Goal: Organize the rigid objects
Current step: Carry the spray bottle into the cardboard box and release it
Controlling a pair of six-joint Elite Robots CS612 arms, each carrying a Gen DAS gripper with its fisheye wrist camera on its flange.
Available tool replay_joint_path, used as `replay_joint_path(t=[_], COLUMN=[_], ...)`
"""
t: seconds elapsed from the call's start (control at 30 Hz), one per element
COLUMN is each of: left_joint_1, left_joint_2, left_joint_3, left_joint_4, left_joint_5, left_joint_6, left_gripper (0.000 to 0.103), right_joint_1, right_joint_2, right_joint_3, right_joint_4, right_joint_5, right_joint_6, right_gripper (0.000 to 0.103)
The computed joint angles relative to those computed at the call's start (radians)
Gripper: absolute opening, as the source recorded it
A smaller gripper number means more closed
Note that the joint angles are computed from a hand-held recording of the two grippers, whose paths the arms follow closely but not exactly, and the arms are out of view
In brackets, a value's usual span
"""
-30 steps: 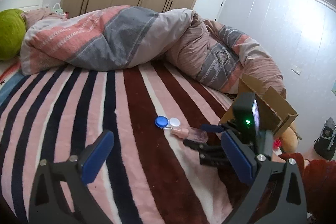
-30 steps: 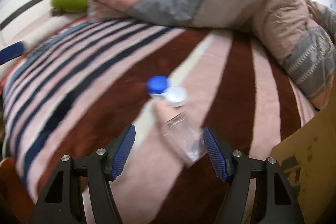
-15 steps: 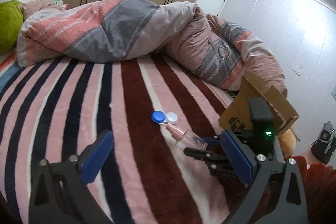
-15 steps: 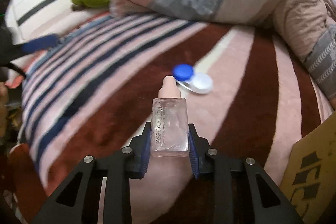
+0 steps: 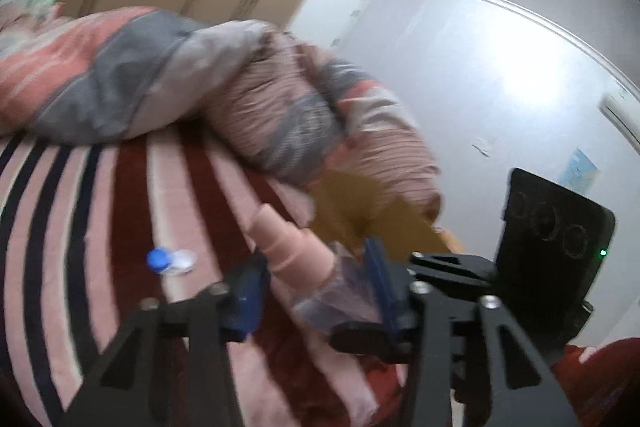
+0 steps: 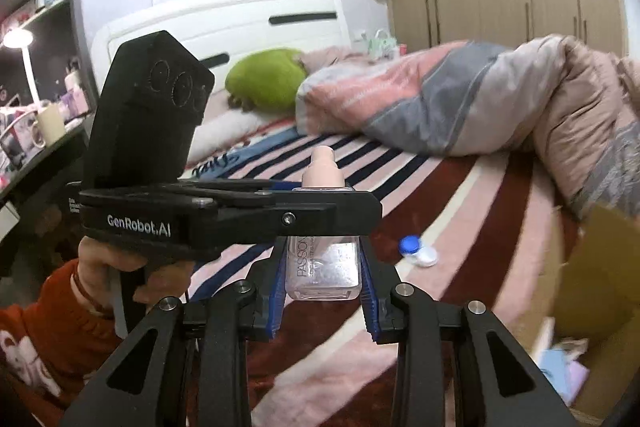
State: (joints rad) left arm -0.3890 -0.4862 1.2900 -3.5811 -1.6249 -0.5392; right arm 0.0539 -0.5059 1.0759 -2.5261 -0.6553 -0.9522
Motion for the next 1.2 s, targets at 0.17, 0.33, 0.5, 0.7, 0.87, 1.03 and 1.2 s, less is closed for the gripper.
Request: replay_joint_path(t=[0.17, 0.33, 0.5, 0.7, 0.87, 1.03, 1.2], left_joint_1=[-0.024, -0.038, -0.047, -0.071, -0.074, -0.065, -0.056], left_joint_2=[0.015, 0.093, 0.202, 0.28, 0.237, 0.141, 0.02], left_joint_3=[-0.108, -0.316, -0.582, -0.769, -0.682, -0.483, -0.237], left_joint_4=[0.102, 0.257, 0.513, 0.705, 0.633, 0.475, 0.319], left_joint_5=[-0.003, -0.084, -0.146, -0.06, -0.013, 0.049, 0.197], left_joint_6=[0.064, 0.104, 0.137, 0.197, 0.221, 0.169, 0.151], left_gripper=[0.042, 0.043, 0.043, 0.091, 0.099, 0.099, 0.099], right_joint_1=[-0.038, -0.082, -0.111, -0.119, -0.121, -0.118, -0.094], right_joint_2=[-0.003, 0.004, 0.03, 0.068, 0.078, 0.071, 0.035], right_joint_3=[-0.019, -0.041, -0.096, -0.152, -0.154, -0.145, -0.084], right_joint_4=[-0.011, -0.074, -0.089, -0.15, -0.202, -0.197, -0.217], right_joint_5=[0.039, 0.007, -0.082, -0.218, -0.254, -0.222, -0.131], right_joint_6=[0.06, 0.146, 0.233, 0.309, 0.336, 0.335, 0.261], right_gripper=[0.027, 0.027, 0.027, 0.038, 0.067, 0.067, 0.067])
